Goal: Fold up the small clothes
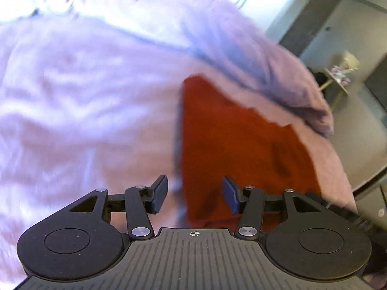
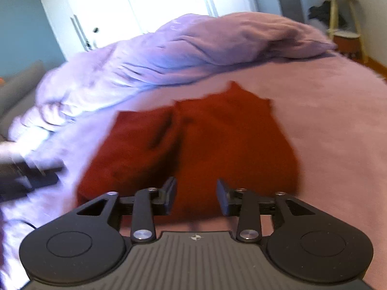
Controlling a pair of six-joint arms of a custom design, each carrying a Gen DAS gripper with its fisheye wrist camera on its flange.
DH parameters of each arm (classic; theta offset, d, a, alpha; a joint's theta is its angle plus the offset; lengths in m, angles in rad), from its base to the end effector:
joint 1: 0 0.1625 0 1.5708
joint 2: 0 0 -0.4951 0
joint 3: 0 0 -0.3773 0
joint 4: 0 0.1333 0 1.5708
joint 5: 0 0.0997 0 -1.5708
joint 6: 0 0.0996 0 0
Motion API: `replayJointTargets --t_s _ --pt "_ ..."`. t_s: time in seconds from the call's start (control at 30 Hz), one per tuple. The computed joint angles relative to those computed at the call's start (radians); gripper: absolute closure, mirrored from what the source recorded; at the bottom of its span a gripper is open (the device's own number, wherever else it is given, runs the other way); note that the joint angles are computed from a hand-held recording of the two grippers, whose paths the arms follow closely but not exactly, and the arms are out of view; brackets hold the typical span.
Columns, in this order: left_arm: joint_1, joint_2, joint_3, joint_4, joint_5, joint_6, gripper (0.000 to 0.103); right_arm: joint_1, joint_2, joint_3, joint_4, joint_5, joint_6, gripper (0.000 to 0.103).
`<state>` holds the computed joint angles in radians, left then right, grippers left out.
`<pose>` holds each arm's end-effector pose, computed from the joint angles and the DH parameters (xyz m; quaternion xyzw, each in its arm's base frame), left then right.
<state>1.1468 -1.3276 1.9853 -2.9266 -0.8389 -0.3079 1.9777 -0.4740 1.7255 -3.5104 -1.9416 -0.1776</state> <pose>-0.0407 -0.5761 0.4197 -0.0713 0.8831 -0.4185 0.1997 0.3643 -0.5997 0.0219 0.2070 -0.9039 0.3492 0.1345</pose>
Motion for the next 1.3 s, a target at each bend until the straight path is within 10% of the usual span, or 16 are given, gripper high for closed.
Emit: replayJointTargets --t_s 0.17,0.37,0.5,0.67,0.93,1.13,1.3 --pt "0.018 0.03 0.004 0.001 -0.023 0.025 0.045 -0.008 0.009 -0.108 0.149 0.126 0.121 0.04" --pt "0.004 0.031 0.018 0.01 0.003 0.042 0.041 0.007 0.056 -0.223 0.251 0.147 0.055 0.042" --pt "-0.024 0.025 0.04 -0.014 0.073 0.099 0.04 -0.039 0.075 -0.292 0.494 0.255 0.134 0.059" --pt "-0.041 0.037 0.026 -0.034 0.142 0.111 0.039 -0.047 0.092 -0.301 0.454 0.272 0.143 0.09" --pt "-0.033 0.081 -0.012 -0.027 0.139 0.085 0.038 -0.011 0.072 -0.253 0.293 0.128 -0.1 0.093" --pt "-0.017 0.104 -0.029 -0.009 0.137 0.084 0.038 -0.036 0.058 -0.233 0.338 0.086 -0.093 0.088" --pt "-0.016 0.102 -0.029 -0.005 0.135 0.079 0.038 -0.049 0.044 -0.226 0.291 0.115 -0.05 0.049"
